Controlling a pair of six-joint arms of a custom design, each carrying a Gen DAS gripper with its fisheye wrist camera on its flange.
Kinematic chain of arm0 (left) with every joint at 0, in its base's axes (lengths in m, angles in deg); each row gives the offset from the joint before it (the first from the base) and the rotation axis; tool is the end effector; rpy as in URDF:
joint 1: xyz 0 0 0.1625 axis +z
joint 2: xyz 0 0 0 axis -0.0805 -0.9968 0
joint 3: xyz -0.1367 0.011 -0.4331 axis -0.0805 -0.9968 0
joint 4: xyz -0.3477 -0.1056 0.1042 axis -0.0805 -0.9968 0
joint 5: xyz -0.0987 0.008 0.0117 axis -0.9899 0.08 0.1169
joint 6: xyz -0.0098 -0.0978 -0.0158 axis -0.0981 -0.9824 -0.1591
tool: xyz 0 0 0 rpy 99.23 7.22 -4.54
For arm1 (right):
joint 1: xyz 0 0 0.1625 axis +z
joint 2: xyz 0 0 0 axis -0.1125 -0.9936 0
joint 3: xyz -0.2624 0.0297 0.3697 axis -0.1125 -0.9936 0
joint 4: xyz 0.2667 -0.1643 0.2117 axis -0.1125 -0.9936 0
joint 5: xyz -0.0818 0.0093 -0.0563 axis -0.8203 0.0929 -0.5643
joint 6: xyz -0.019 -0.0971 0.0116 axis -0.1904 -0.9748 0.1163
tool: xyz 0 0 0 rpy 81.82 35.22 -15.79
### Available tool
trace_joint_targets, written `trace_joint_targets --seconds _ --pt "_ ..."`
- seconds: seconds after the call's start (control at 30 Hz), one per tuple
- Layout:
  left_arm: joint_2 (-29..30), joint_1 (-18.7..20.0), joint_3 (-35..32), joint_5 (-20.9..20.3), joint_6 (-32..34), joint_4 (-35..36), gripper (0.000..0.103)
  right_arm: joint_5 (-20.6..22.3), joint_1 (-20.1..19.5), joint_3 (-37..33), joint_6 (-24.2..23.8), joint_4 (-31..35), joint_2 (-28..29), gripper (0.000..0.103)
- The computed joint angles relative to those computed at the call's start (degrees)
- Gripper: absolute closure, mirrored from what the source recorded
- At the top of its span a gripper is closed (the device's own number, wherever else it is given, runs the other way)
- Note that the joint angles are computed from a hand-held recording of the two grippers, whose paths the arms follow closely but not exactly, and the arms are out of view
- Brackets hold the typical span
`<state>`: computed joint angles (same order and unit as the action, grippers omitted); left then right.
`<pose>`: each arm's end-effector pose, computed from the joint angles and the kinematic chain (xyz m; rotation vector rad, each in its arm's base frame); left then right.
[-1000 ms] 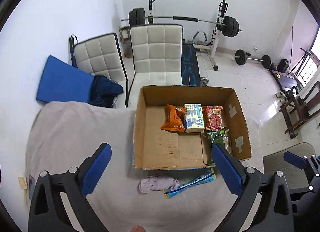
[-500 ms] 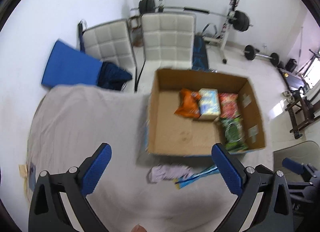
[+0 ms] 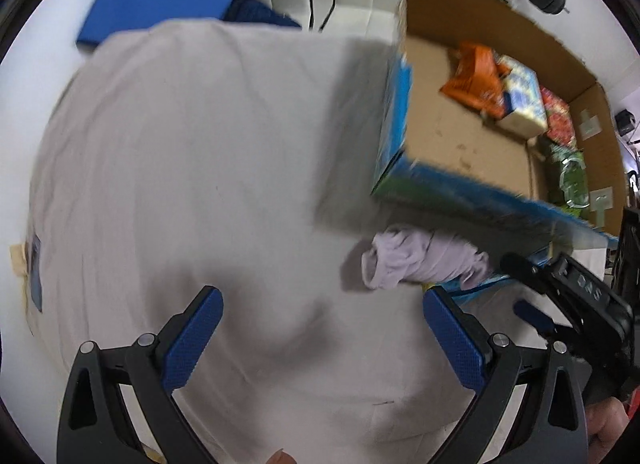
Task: Organize soft objects
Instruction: 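Grasp the blue tube pouch with the right tool while the left tool grasps the lilac sock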
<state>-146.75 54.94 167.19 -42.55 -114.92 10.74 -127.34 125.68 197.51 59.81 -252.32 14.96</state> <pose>-0.1912 -0.5357 0.4670 0.4688 2.3204 -0.0089 0.3588 -0.4681 0.0437 -1.2441 -2.5559 0.6826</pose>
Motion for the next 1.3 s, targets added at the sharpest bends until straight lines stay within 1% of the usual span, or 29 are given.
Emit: trace_joint_targets --seconds 0.03,0.07,0.1,0.13,0.2,0.23,0.27,0.3,0.33,0.4,0.47,0.53,0.57,0.67,0.73,0.8,0.87,0.97,1.0,1.03,1.07,1.1,1.13,1.17,1.2,1.23,1.27,1.3 --pt "0.1 0.3 0.2 -0.5 -0.2 0.1 0.000 -0.3 -0.2 -0.3 0.4 -1.1 1.2 0.031" --pt "0.2 0.5 0.5 -0.8 -0.6 0.1 0.000 -0.5 -0.3 -0.7 0.7 -0.7 1.9 0.044" --pt "0.2 0.6 0.8 -0.9 -0.9 0.1 0.000 -0.6 -0.4 -1.0 1.2 -0.8 2.5 0.054" --pt "0.2 0.7 0.9 -1.5 -1.0 0.0 0.000 -0.8 -0.4 -1.2 2.1 -0.8 3.3 0.071" --pt "0.7 1.1 1.0 -2.4 -2.0 0.2 0.000 -1.7 0.1 -1.3 2.7 0.6 3.7 0.074" --pt "0.9 1.3 1.0 -3.4 -2.2 -0.3 0.000 -1.6 0.4 -0.9 2.7 1.2 3.6 0.079" --pt "1.2 1.8 0.9 -4.6 -2.4 -0.5 0.000 -1.4 0.6 -0.5 3.0 2.2 3.2 0.080" --pt "1.5 2.2 0.6 -6.1 -3.0 -0.5 0.000 -1.3 0.9 0.2 3.4 3.0 2.7 0.081" --pt "1.9 3.1 0.2 -8.6 -3.5 -0.9 0.000 -1.3 1.3 1.2 3.9 4.1 1.9 0.083" --pt "2.8 4.5 -0.4 -12.6 -5.7 -1.0 0.000 -1.7 2.1 3.1 5.0 6.7 0.2 0.084" --pt "3.2 6.3 0.2 -17.3 -8.1 -3.2 0.000 -1.7 2.8 5.8 6.7 8.9 -1.8 0.084" --pt "3.4 7.2 1.5 -19.8 -10.0 -5.3 0.000 -1.5 3.3 7.5 7.3 10.4 -2.8 0.084" --pt "3.4 7.3 2.6 -20.3 -10.8 -6.6 0.000 -2.0 3.7 8.6 8.0 10.6 -3.3 0.084" --pt "3.4 6.6 5.4 -19.9 -12.0 -9.8 0.000 -3.8 4.9 9.2 8.5 11.9 -3.5 0.084" --pt "3.7 5.9 6.9 -18.9 -12.9 -11.8 0.000 -4.2 5.7 10.2 8.7 8.8 -2.6 0.083" --pt "4.2 5.7 8.0 -18.0 -13.9 -14.3 0.000 -4.4 6.2 9.7 9.0 9.2 -2.0 0.083" --pt "4.9 5.6 8.6 -16.8 -15.1 -15.3 0.000 -4.9 5.3 9.2 7.7 9.9 -2.5 0.083" --pt "5.1 5.2 9.7 -13.7 -15.5 -16.5 0.002 -4.8 5.5 8.4 8.3 10.7 -1.8 0.083" --pt "4.8 4.8 10.6 -12.1 -14.0 -17.2 0.005 -4.6 5.2 8.0 8.0 11.7 -2.2 0.083" --pt "4.9 4.7 11.1 -12.1 -12.4 -18.1 0.010 -4.1 4.8 6.8 7.6 13.7 -2.6 0.083" --pt "4.6 4.8 11.4 -12.6 -10.7 -18.5 0.018 -3.7 4.7 6.1 7.4 14.4 -2.1 0.083" --pt "4.2 4.6 11.6 -13.0 -9.3 -18.4 0.022 -3.4 4.1 5.3 6.8 15.3 -2.1 0.083" --pt "3.7 4.2 11.6 -13.0 -7.9 -17.3 0.031 -3.2 3.9 5.5 6.5 16.0 -2.7 0.083" --pt "3.3 3.7 11.4 -12.6 -6.7 -15.6 0.036 -3.0 3.9 4.9 6.4 17.2 -2.5 0.083" --pt "2.6 3.4 11.4 -12.8 -5.5 -14.1 0.037 -2.8 3.6 4.6 6.1 18.1 -2.8 0.083" --pt "2.0 3.2 11.4 -12.6 -4.8 -12.9 0.038 -2.7 3.2 4.9 5.7 18.5 -3.7 0.080" --pt "1.3 3.2 11.4 -12.4 -4.2 -11.6 0.038 -2.5 2.8 4.7 5.5 18.4 -3.8 0.072" --pt "0.4 3.3 11.3 -12.4 -3.6 -9.7 0.038 -2.0 2.2 4.4 5.4 18.7 -3.9 0.066"
